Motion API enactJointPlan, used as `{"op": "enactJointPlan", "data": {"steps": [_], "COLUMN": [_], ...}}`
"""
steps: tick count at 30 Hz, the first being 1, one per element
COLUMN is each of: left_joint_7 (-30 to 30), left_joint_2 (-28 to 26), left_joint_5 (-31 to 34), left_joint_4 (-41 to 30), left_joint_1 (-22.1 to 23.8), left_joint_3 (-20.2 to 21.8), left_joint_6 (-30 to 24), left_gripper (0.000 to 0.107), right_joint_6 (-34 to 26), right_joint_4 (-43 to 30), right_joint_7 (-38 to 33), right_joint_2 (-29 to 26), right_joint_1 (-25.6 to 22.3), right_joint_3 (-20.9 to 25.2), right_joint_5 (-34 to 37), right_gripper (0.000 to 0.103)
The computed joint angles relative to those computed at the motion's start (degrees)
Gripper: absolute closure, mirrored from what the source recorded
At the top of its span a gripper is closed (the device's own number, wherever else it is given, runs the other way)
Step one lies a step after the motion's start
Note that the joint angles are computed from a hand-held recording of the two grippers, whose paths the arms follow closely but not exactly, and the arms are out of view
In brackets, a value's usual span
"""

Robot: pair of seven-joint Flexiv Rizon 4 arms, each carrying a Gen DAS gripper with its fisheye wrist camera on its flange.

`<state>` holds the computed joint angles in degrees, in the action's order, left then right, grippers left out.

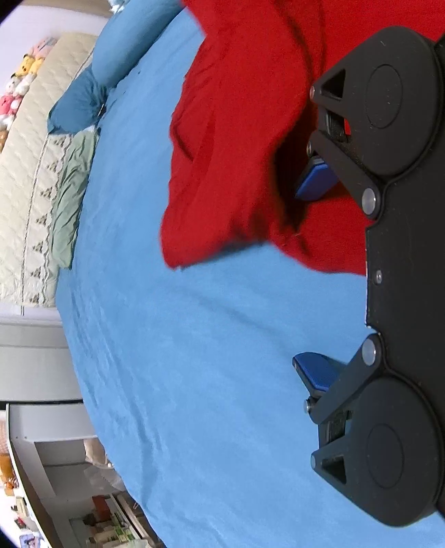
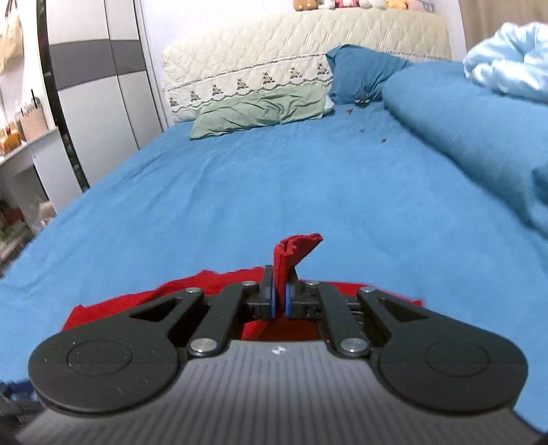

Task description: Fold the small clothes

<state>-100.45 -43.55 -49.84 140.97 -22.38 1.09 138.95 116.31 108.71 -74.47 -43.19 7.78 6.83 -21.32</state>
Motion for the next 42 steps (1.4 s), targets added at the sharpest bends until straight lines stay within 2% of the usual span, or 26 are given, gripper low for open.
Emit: {"op": "enactJointPlan", "data": {"steps": [3,7,11,13,14,15,16,17,18,20,21,22,24,25,28,31,33,34,36,38,40,42], "left_joint_7": [-1.6,-0.7,1.6,4.3,5.7,5.9,5.1,4.2,3.6,2.2,2.6,3.3,4.0,4.2,3.5,2.9,2.3,2.8,3.6,3.8,3.9,4.0], "left_joint_2": [-0.6,-0.3,0.9,1.8,2.2,2.5,2.8,2.9,2.6,1.7,1.4,1.1,-0.4,-1.0,-1.5,-1.6,-1.5,-1.5,-1.8,-2.1,-2.2,-2.3], "left_joint_5": [-0.5,-3.8,-6.3,-9.9,-11.7,-11.0,-8.2,-4.9,-2.2,7.0,10.9,13.6,17.2,17.8,18.1,19.0,19.4,17.5,15.4,14.8,14.6,14.4], "left_joint_4": [-0.4,0.2,1.0,1.2,1.2,1.7,2.4,2.9,2.8,1.5,0.5,-0.9,-3.2,-4.0,-5.0,-4.9,-4.9,-5.6,-6.5,-6.6,-6.6,-6.6], "left_joint_1": [0.6,-0.8,-2.0,-4.0,-5.1,-5.8,-5.4,-4.9,-4.4,-0.9,1.1,2.8,4.8,5.4,6.9,6.9,7.0,5.4,3.9,3.4,3.3,3.0], "left_joint_3": [0.1,-0.1,-0.6,-0.7,-0.8,-0.7,-0.5,-0.2,0.0,0.0,-0.5,-1.1,-1.7,-2.0,-2.7,-1.7,-1.5,-1.3,-0.8,-0.5,-0.4,-0.4], "left_joint_6": [0.9,0.8,-0.6,-1.3,-0.7,1.5,3.8,6.5,9.2,12.0,11.2,9.5,7.6,6.3,1.3,0.8,0.5,-0.2,-1.0,-1.0,-0.8,-0.8], "left_gripper": [0.014,0.024,0.024,0.026,0.026,0.025,0.019,0.014,0.004,0.004,0.004,0.004,0.004,0.004,0.004,0.004,0.004,0.004,0.004,0.004,0.004,0.004], "right_joint_6": [0.3,-0.1,-1.7,-1.3,-1.8,-1.9,-1.2,0.8,3.1,8.8,11.1,11.8,9.8,8.9,6.0,2.3,2.7,2.3,1.6,1.5,3.7,2.6], "right_joint_4": [-0.6,-1.2,-0.7,0.5,1.0,1.9,2.9,4.7,6.5,7.8,8.8,9.3,8.4,7.9,5.8,3.0,1.9,1.5,1.5,2.3,2.6,0.6], "right_joint_7": [0.0,3.2,3.8,2.8,2.8,3.2,2.2,1.8,-1.7,-9.8,-10.7,-9.5,-9.9,-10.3,-10.6,-9.3,-8.1,-7.5,-7.3,-7.3,-7.9,-7.1], "right_joint_2": [-0.2,-1.4,-3.4,-3.9,-4.0,-3.8,-3.5,-3.0,-2.3,-2.7,-2.8,-2.7,-3.2,-3.6,-5.4,-7.4,-8.5,-8.7,-8.1,-6.7,-6.3,-7.0], "right_joint_1": [0.3,-2.2,-4.4,-4.7,-5.4,-6.3,-5.7,-3.8,-0.3,4.8,5.0,3.6,-0.1,-0.1,0.9,-0.4,-3.4,-4.2,-3.7,-1.0,-1.6,-2.4], "right_joint_3": [-1.4,-0.8,-0.3,-0.7,-0.3,0.1,-0.6,-3.0,-5.9,-8.8,-9.0,-8.4,-4.6,-4.3,-4.8,-4.0,-1.9,-1.3,-1.9,-3.8,-2.8,-1.5], "right_joint_5": [1.6,3.5,1.9,1.4,0.8,-0.2,1.1,1.3,5.3,13.4,12.6,8.0,2.9,2.1,3.0,3.0,1.6,0.9,1.0,3.6,3.0,1.2], "right_gripper": [0.083,0.083,0.083,0.083,0.081,0.078,0.075,0.056,0.025,0.004,0.004,0.005,0.005,0.005,0.005,0.004,0.004,0.005,0.005,0.004,0.004,0.003]}}
